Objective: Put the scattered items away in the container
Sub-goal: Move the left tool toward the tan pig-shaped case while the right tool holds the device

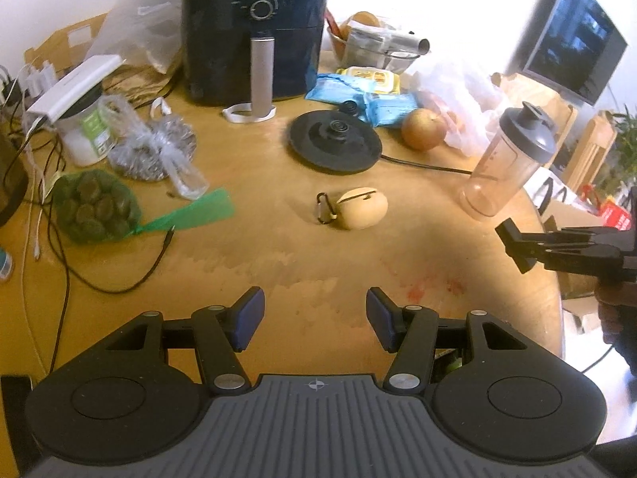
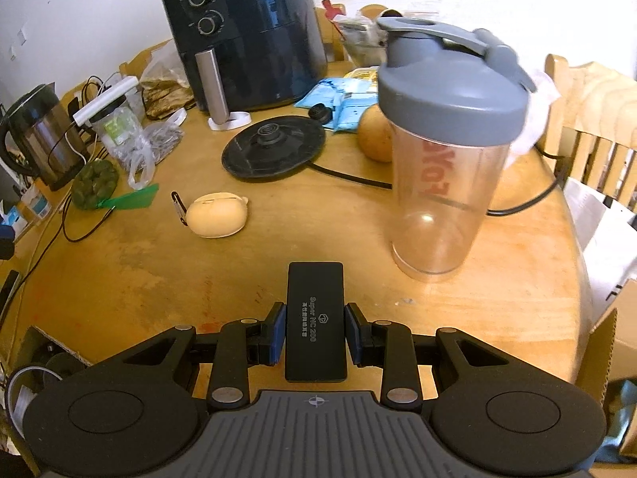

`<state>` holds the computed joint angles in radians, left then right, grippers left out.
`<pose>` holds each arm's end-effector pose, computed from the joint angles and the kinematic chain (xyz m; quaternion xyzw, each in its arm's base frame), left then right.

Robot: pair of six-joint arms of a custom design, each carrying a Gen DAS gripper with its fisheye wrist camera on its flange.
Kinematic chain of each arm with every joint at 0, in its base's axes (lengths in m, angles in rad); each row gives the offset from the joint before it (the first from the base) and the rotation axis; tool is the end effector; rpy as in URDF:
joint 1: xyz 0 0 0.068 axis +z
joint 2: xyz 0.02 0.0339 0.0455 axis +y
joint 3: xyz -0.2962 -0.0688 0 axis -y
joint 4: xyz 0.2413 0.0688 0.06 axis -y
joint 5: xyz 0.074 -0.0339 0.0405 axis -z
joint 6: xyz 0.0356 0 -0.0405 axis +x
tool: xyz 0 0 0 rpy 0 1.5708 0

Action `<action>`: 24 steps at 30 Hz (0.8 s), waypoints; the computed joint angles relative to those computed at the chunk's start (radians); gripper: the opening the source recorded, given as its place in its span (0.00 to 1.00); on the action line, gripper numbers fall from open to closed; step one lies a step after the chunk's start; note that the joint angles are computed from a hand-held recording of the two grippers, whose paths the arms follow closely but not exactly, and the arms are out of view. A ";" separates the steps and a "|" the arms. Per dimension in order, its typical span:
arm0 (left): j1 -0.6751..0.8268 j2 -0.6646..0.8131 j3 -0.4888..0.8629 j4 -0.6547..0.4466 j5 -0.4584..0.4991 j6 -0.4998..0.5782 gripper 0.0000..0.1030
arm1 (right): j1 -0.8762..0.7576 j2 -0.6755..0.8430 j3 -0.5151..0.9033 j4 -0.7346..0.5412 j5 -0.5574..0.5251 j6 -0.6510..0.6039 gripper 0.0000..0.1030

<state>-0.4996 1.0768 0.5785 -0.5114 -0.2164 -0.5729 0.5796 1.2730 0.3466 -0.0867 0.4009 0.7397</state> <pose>0.1600 -0.0786 0.2196 -0.0649 0.9535 -0.0514 0.2896 0.1603 0.0883 0.1492 0.1300 0.9347 0.0140 0.3305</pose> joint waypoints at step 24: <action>0.166 0.399 0.153 0.277 0.171 0.410 0.67 | 0.103 -0.082 -0.041 -0.143 0.090 0.275 0.33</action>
